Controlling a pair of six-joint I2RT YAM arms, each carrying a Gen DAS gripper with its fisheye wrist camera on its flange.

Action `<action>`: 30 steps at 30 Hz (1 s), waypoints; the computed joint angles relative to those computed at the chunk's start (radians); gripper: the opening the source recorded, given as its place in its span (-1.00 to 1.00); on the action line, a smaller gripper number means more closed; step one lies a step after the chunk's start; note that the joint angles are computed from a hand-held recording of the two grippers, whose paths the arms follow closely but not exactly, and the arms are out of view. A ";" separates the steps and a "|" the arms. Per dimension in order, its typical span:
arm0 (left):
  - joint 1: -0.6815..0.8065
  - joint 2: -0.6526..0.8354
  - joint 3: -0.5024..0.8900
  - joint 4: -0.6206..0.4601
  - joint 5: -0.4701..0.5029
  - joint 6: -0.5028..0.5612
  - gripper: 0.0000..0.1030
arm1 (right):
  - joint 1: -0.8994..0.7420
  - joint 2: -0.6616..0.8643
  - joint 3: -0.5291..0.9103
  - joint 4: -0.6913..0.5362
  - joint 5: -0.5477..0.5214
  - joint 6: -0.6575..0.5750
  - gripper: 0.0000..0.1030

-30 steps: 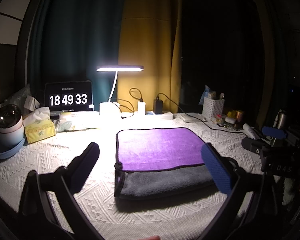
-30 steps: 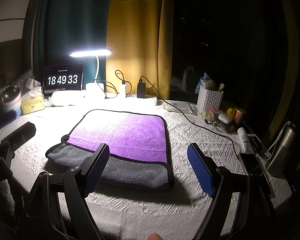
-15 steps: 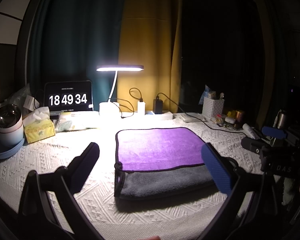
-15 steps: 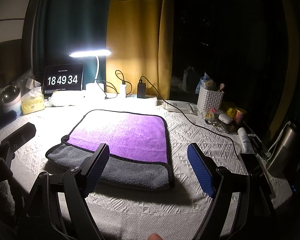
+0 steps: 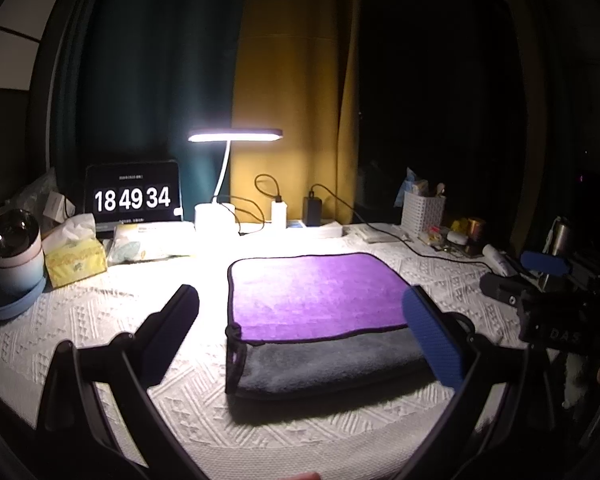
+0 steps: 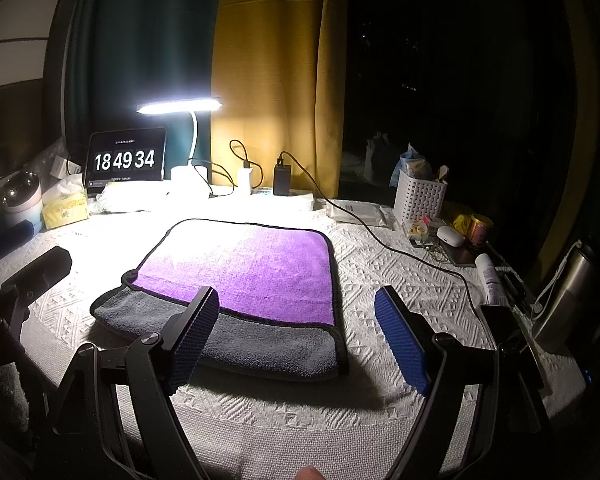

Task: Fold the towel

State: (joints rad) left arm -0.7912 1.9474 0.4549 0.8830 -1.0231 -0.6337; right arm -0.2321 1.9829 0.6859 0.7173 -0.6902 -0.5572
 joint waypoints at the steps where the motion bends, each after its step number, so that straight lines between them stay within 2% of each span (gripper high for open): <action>1: 0.005 0.001 0.001 -0.006 0.013 -0.009 0.99 | -0.002 0.000 0.000 -0.002 -0.002 -0.001 0.61; 7: 0.032 0.007 0.012 -0.033 0.053 -0.029 0.99 | 0.000 -0.001 -0.001 -0.013 0.002 -0.005 0.61; 9: 0.051 0.014 0.013 -0.034 0.079 -0.034 0.98 | 0.006 0.043 0.032 -0.005 0.012 0.003 0.61; 17: 0.182 0.069 0.057 -0.067 0.254 -0.018 0.98 | 0.008 0.138 0.140 -0.055 0.047 0.013 0.61; 27: 0.367 0.157 0.132 -0.122 0.465 -0.005 0.96 | 0.016 0.289 0.370 -0.229 0.081 0.010 0.59; 30: 0.418 0.184 0.141 -0.115 0.540 -0.009 0.95 | 0.025 0.333 0.439 -0.292 0.090 0.011 0.47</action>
State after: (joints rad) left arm -0.3728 2.1315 0.5960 0.7678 -0.4832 -0.6430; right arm -0.2073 2.3163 1.1247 0.4255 -0.6000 -0.5464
